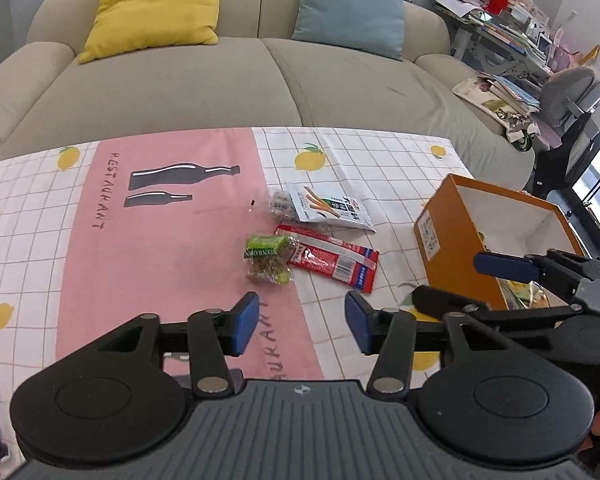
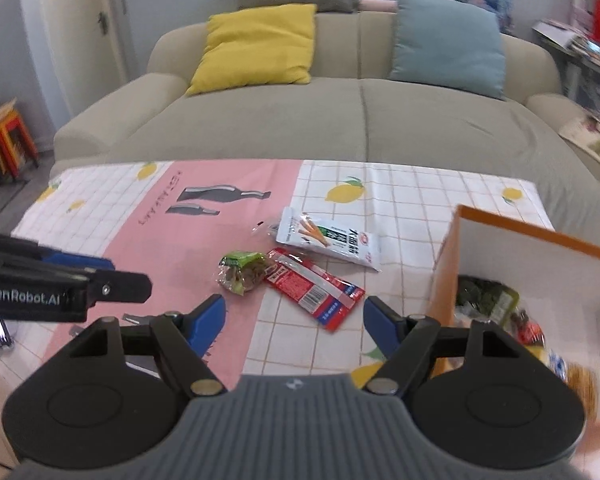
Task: Organize snacks
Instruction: 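Move both grippers back toward the remaining sausage sticks and breadstick packet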
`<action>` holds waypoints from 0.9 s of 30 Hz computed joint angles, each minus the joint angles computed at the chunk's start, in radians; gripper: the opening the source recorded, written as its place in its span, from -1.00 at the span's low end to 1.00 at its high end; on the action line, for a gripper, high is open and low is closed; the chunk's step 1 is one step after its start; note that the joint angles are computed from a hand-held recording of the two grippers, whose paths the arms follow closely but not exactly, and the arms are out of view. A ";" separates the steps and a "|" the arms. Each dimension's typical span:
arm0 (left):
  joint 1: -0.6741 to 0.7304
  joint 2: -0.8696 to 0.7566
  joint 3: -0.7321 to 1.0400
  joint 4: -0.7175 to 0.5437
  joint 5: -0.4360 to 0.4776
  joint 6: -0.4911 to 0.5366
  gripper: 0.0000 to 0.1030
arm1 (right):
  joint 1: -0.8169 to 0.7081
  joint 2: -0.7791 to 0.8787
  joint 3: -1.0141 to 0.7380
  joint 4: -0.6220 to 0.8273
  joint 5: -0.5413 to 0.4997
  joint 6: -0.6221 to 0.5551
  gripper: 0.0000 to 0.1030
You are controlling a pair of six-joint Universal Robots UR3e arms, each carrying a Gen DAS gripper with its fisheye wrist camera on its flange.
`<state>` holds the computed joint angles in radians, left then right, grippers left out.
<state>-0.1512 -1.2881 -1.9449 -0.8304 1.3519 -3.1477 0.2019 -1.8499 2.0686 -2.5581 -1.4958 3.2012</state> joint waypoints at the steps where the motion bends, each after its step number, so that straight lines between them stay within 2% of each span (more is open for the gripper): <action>1: 0.004 -0.020 0.013 0.003 -0.003 0.002 0.23 | 0.001 0.026 -0.016 -0.005 0.004 -0.018 0.44; 7: 0.029 -0.183 0.126 -0.002 -0.029 0.028 0.29 | -0.001 0.262 -0.194 0.027 0.022 -0.158 0.44; 9: 0.028 -0.251 0.165 0.009 -0.020 0.037 0.34 | -0.004 0.348 -0.274 0.071 0.023 -0.224 0.44; 16: 0.034 -0.472 0.286 0.023 -0.027 0.054 0.34 | -0.018 0.609 -0.568 0.281 0.024 -0.369 0.45; 21: 0.034 -0.592 0.354 0.037 -0.028 0.063 0.34 | -0.007 0.781 -0.771 0.409 0.004 -0.439 0.57; 27: 0.025 -0.692 0.423 0.026 -0.020 0.089 0.34 | -0.003 0.934 -0.966 0.514 -0.008 -0.475 0.58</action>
<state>-0.1258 -1.9800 -1.5219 -0.8042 1.3319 -3.0591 0.1989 -0.9157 1.1029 -2.0442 -1.5039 2.7263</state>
